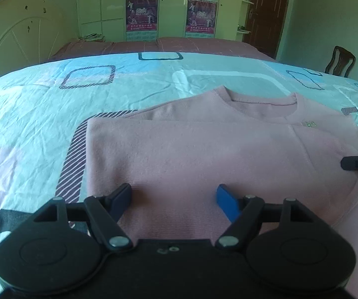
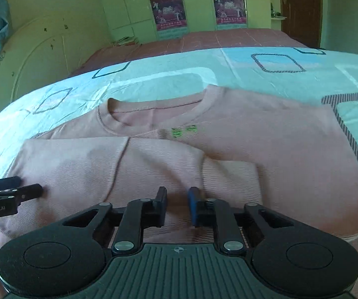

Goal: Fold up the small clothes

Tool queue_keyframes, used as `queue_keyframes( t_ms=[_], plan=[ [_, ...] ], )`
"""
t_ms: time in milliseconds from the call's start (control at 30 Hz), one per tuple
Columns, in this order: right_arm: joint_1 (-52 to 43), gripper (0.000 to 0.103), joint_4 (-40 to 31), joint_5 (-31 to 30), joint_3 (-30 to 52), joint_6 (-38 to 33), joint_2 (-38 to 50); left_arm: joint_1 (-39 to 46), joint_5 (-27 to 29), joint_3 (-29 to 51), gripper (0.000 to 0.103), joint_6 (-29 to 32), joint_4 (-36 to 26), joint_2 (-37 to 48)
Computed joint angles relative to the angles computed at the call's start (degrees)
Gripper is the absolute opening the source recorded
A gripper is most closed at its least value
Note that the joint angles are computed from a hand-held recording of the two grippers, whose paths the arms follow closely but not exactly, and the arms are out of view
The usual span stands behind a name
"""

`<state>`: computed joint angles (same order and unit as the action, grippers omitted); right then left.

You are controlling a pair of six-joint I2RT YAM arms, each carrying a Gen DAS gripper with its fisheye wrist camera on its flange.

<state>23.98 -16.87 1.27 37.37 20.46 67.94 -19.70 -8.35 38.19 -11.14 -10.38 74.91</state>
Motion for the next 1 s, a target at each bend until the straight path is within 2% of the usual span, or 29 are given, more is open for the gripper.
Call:
queue_keyframes(
  t_ms=[100,200,267,300,333,367,400,433,467,567,700,800,867,900,933,1000],
  plan=[
    [-1.9,0.014,-1.7,-1.3,0.3,-1.2,-1.0,-3.4,-4.2,0.5,0.073,0.9,-1.4,-0.1],
    [-2.2,0.014,-4.2,-1.7,-0.5,-2.3,-5.7,-6.1,-4.1,0.7,0.071,-2.8,-4.1,-3.2],
    [-1.9,0.017,-5.6,-2.0,-1.7,-2.7,-9.3,-10.2,-6.1,0.0,0.071,-5.9,-4.9,-5.4],
    [-1.7,0.036,-6.0,-1.6,-2.4,-3.0,-10.6,-12.4,-7.6,-0.1,0.071,-7.1,-5.1,-5.8],
    [-0.9,0.066,-5.6,-0.3,-3.4,-3.2,-11.2,-15.3,-9.8,-0.1,0.071,-9.2,-5.3,-5.7],
    [-1.2,0.072,-5.4,-1.1,-4.3,-4.0,-11.8,-17.3,-11.1,-0.2,0.071,-11.2,-5.2,-5.6],
    [-2.2,0.071,-5.6,-2.9,-4.9,-4.7,-11.6,-18.9,-11.6,-0.5,0.071,-13.0,-4.8,-5.4],
    [-3.1,0.058,-5.6,-4.5,-5.7,-5.5,-11.3,-20.2,-12.7,-0.1,0.071,-14.5,-5.4,-4.1],
    [-3.8,0.054,-5.5,-5.6,-6.4,-6.3,-11.1,-21.5,-14.1,1.1,0.07,-15.9,-7.1,-1.8],
    [-5.0,0.054,-4.6,-7.3,-8.3,-8.4,-13.3,-24.4,-18.0,0.9,0.07,-18.9,-7.7,-0.3],
    [-7.5,0.053,-4.3,-10.3,-8.7,-10.7,-14.2,-25.0,-19.3,2.3,0.071,-21.1,-10.1,0.4],
    [-8.5,0.048,-2.5,-9.6,-10.3,-10.4,-21.1,-25.9,-20.5,3.0,0.071,-22.8,-11.6,0.9],
    [-11.1,0.036,-2.0,-13.8,-10.4,-11.0,-22.0,-26.9,-22.0,3.0,0.072,-24.1,-11.6,1.8],
    [-10.7,0.021,-2.2,-13.8,-9.9,-12.4,-20.5,-27.5,-22.9,3.2,0.072,-24.9,-11.8,2.2],
    [-10.1,0.011,-2.8,-13.4,-9.2,-14.0,-18.2,-28.0,-23.6,3.5,0.072,-25.7,-12.1,2.7],
    [-10.8,0.008,-3.4,-15.0,-9.1,-15.7,-14.2,-28.7,-24.6,4.1,0.072,-26.8,-12.9,3.4]
  ],
)
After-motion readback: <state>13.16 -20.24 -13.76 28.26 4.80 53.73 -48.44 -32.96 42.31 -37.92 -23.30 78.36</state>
